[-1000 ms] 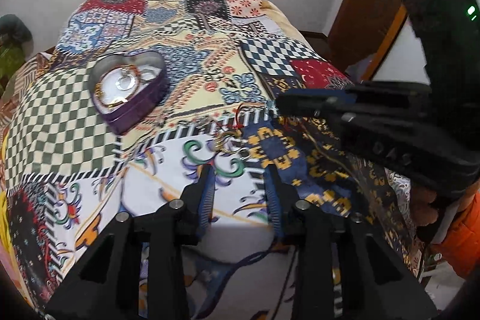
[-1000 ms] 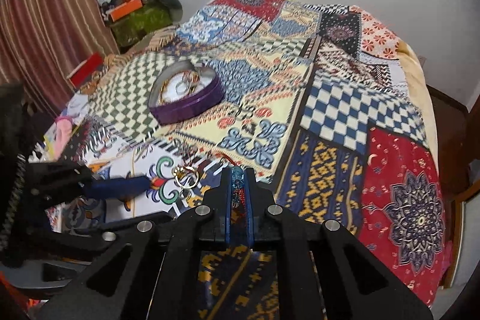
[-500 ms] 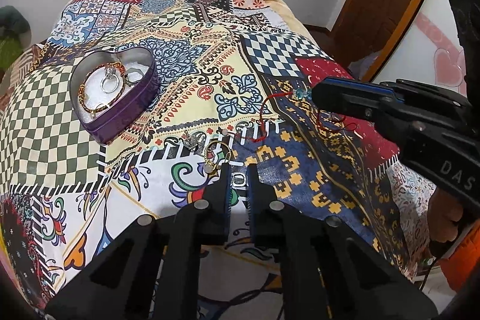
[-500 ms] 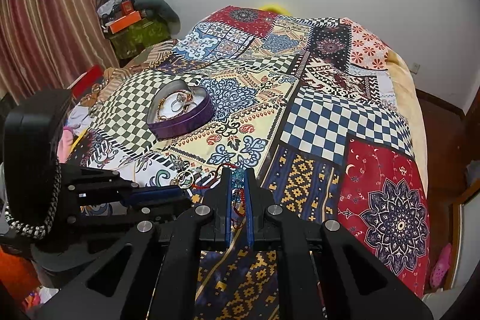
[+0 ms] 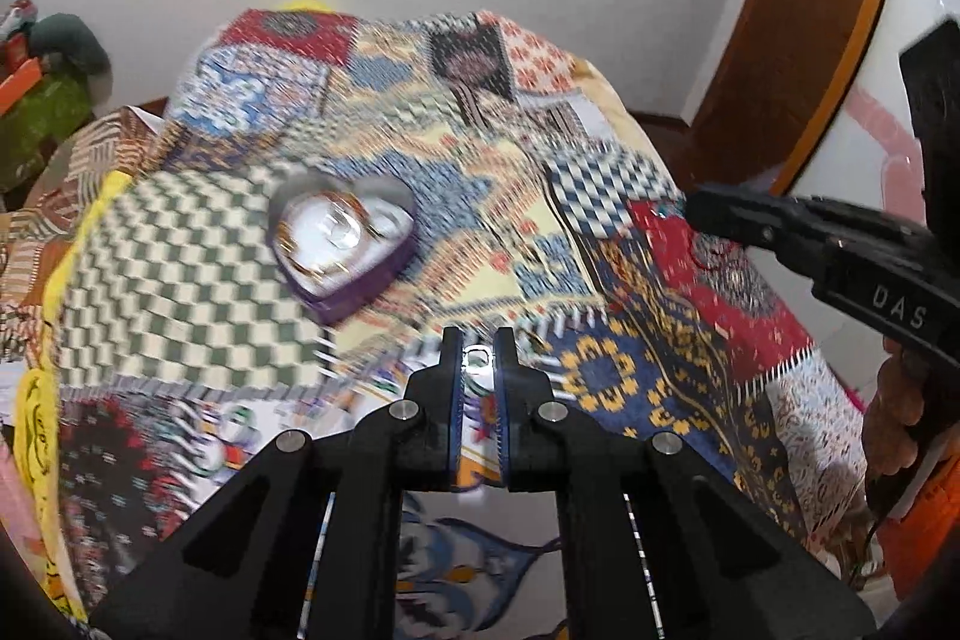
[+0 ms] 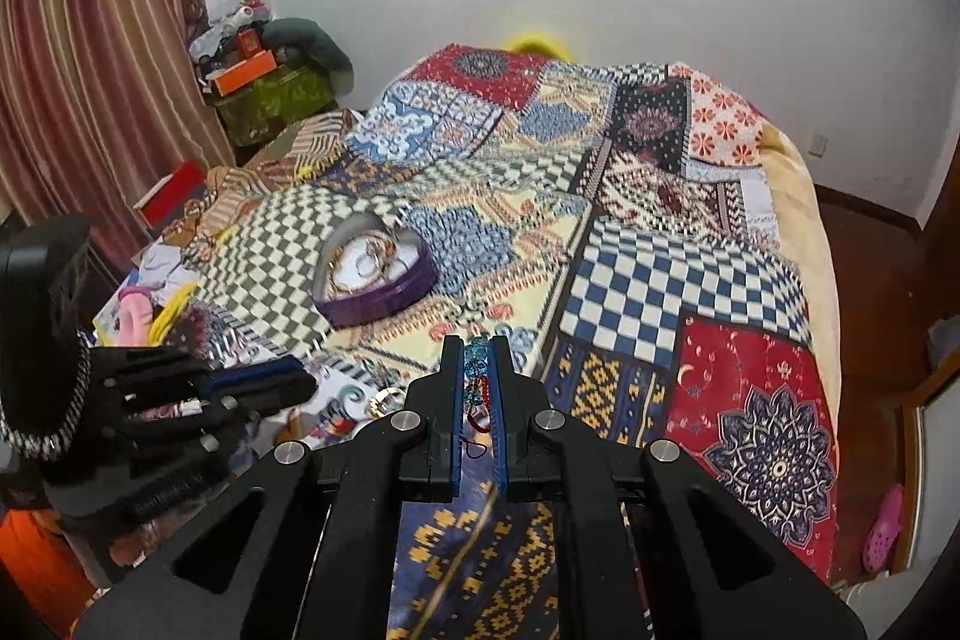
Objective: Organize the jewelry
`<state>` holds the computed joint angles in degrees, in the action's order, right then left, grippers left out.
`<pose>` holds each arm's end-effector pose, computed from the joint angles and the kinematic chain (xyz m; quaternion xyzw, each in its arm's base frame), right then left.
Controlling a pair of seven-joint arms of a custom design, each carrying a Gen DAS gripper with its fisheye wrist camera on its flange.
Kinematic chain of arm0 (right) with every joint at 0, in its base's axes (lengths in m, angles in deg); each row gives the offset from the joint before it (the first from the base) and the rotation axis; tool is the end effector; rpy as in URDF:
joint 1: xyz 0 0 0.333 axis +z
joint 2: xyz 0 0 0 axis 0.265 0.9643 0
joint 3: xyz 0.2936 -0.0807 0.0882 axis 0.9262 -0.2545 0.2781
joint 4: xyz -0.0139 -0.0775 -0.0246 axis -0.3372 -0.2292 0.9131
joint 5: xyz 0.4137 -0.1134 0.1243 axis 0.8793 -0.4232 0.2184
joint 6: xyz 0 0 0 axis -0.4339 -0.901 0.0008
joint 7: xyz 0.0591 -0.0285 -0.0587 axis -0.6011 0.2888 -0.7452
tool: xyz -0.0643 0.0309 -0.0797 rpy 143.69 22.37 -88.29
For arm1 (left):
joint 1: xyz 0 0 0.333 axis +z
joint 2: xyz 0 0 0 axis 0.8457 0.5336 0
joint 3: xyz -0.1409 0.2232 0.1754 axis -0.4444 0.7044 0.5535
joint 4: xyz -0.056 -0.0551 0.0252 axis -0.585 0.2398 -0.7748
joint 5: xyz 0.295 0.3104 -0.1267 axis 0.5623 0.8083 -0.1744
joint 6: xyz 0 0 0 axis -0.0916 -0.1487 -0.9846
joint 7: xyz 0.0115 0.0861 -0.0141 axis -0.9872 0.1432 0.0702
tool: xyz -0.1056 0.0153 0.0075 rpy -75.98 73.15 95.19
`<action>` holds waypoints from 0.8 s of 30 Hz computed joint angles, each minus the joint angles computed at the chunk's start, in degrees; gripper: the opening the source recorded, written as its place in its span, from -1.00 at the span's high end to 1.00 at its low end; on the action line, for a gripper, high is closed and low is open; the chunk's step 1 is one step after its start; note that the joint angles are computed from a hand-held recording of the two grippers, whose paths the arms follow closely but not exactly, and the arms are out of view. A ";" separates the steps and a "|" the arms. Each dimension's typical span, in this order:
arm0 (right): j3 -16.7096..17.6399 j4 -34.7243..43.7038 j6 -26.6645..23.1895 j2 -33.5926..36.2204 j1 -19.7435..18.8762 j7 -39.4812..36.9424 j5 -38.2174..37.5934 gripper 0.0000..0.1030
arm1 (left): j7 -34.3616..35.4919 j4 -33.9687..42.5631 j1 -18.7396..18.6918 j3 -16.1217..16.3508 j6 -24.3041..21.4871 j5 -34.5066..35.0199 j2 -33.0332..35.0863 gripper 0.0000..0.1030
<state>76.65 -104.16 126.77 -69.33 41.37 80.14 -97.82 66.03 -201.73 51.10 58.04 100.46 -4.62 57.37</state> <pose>0.5592 0.3598 0.4765 -0.7020 0.5974 -0.1950 0.3350 0.6030 -0.1464 0.4182 -0.5347 0.7592 -0.3459 0.1345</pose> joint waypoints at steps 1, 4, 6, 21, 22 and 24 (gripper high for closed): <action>-0.05 0.43 -0.12 -0.01 0.17 0.53 -0.81 0.87 | 0.13 -0.07 0.15 0.13 0.38 -0.21 -0.47 0.85; -0.06 1.81 -0.43 0.22 0.55 1.74 -2.62 0.87 | 0.43 0.14 0.32 0.75 1.76 -0.47 -1.19 0.85; -0.07 3.05 -0.58 0.66 0.79 2.14 -3.39 0.87 | 0.60 0.47 0.46 1.27 2.46 -0.70 -1.45 0.85; -2.49 14.27 0.27 8.14 4.66 0.58 -2.63 0.87 | 4.68 6.43 3.66 1.73 4.14 -5.65 1.62 0.85; -2.84 14.86 0.34 8.66 5.05 0.20 -2.27 0.87 | 4.64 6.87 3.98 1.46 4.24 -5.48 2.12 0.85; -3.39 16.81 0.23 10.29 5.75 -0.92 -1.24 0.87 | 4.04 7.95 4.73 0.92 4.21 -4.62 3.46 0.85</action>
